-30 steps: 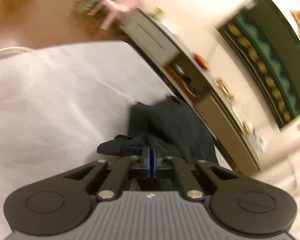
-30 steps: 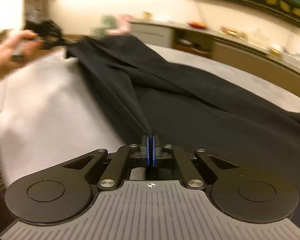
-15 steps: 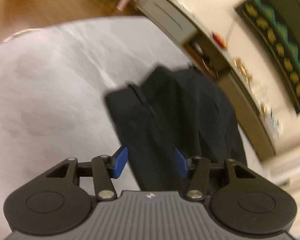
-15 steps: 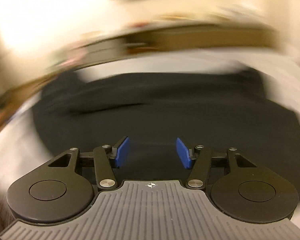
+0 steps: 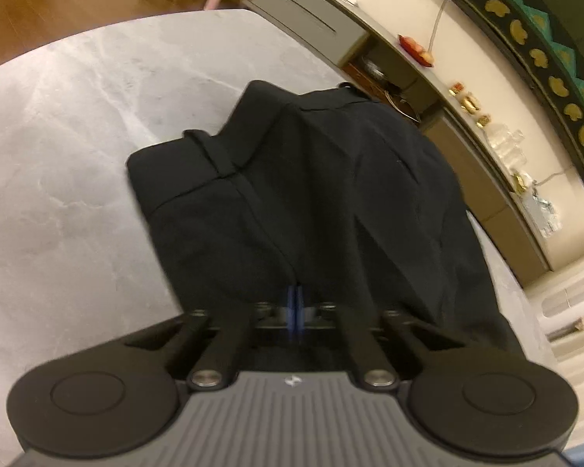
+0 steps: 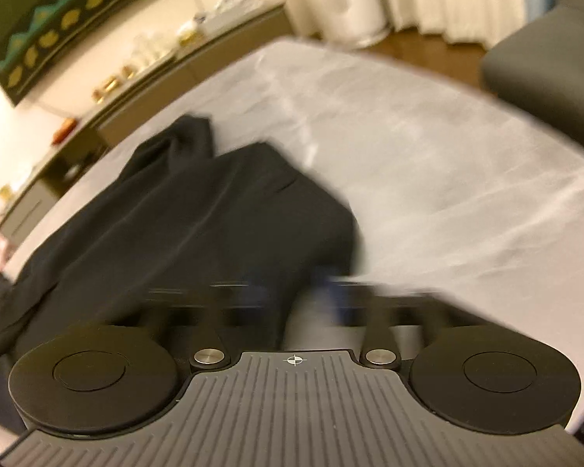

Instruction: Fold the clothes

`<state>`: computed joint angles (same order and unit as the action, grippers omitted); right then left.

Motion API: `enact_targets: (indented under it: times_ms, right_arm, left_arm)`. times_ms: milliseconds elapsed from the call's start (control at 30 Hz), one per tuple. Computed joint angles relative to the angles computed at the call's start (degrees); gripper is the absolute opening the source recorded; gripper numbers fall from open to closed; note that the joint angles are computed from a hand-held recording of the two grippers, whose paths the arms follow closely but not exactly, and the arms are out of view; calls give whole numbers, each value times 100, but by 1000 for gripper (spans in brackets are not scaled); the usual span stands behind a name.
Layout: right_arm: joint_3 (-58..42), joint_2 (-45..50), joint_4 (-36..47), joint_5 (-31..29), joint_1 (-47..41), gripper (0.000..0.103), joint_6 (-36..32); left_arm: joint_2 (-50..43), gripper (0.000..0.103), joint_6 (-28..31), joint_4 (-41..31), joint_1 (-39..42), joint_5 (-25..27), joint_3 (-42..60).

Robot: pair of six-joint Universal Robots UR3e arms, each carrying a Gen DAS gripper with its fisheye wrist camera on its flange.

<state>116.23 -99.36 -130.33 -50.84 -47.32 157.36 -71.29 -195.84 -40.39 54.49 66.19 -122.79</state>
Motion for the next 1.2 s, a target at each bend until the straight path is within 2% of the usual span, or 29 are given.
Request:
enact_targets:
  times_ms: [67, 100, 167, 233, 367, 433, 467, 533, 633, 700, 767, 800, 900, 933, 967, 1000, 1033, 1067, 1133, 1200]
  right_arm:
    - [22, -69, -173, -101, 113, 0, -150]
    - [30, -100, -258, -153, 170, 0, -226]
    - [64, -128, -534, -359, 159, 0, -114]
    - [10, -146, -444, -438, -39, 0, 65]
    - [203, -492, -295, -406, -188, 0, -185]
    - [178, -631, 75, -95, -339, 0, -255]
    - [170, -681, 222, 48, -396, 0, -273]
    - [268, -850, 298, 214, -504, 0, -234]
    - [279, -1017, 499, 262, -740, 0, -254]
    - [280, -785, 95, 93, -565, 0, -20]
    - [315, -793, -24, -19, -556, 0, 74]
    - [332, -797, -83, -75, -550, 0, 121]
    - [382, -845, -260, -236, -533, 0, 244]
    - [426, -871, -419, -312, -477, 0, 302]
    - [503, -941, -686, -434, -396, 7, 407]
    - [591, -1016, -983, -565, -312, 14, 519]
    - [772, -1170, -1436, -679, -245, 29, 664]
    - [998, -1415, -1888, -659, -203, 32, 737]
    - [1358, -1816, -2769, -636, -75, 32, 863]
    - [1546, -2060, -3246, -378, 305, 32, 645]
  left_arm:
    - [149, 0, -56, 123, 6, 111, -88]
    - [396, 0, -62, 18, 192, -11, -174]
    - [1053, 0, 43, -621, 743, -388, -300]
    - [1720, 0, 324, -1566, 1332, -778, -345]
    - [2283, 2, 963, -2534, 1907, -1129, -350]
    - [2213, 12, 1286, -2811, 2107, -1390, -314]
    - [2312, 16, 1329, -2887, 2291, -1550, -376]
    - [2327, 33, 1342, -2801, 2427, -1678, -445]
    - [2013, 34, 1112, -2082, 2163, -1582, -546]
    - [1524, 33, 725, -1276, 1603, -1159, -547]
    - [1132, 7, 627, -907, 1148, -702, -468]
    - [1138, 2, 590, -993, 1090, -565, -430]
    - [1416, 1, 550, -1466, 1124, -377, -278]
    - [1626, 1, 583, -1738, 1244, -422, -201]
    - [1871, 2, 666, -2029, 1436, -580, -131]
    - [2216, 7, 886, -2396, 1818, -1048, -82]
    - [2561, 14, 1156, -2866, 2241, -1546, 4]
    - [2836, 18, 1407, -3332, 2613, -1976, 110]
    - [2950, 25, 1418, -3517, 2827, -2326, 188]
    - [2573, 25, 1014, -3028, 2548, -2328, 96]
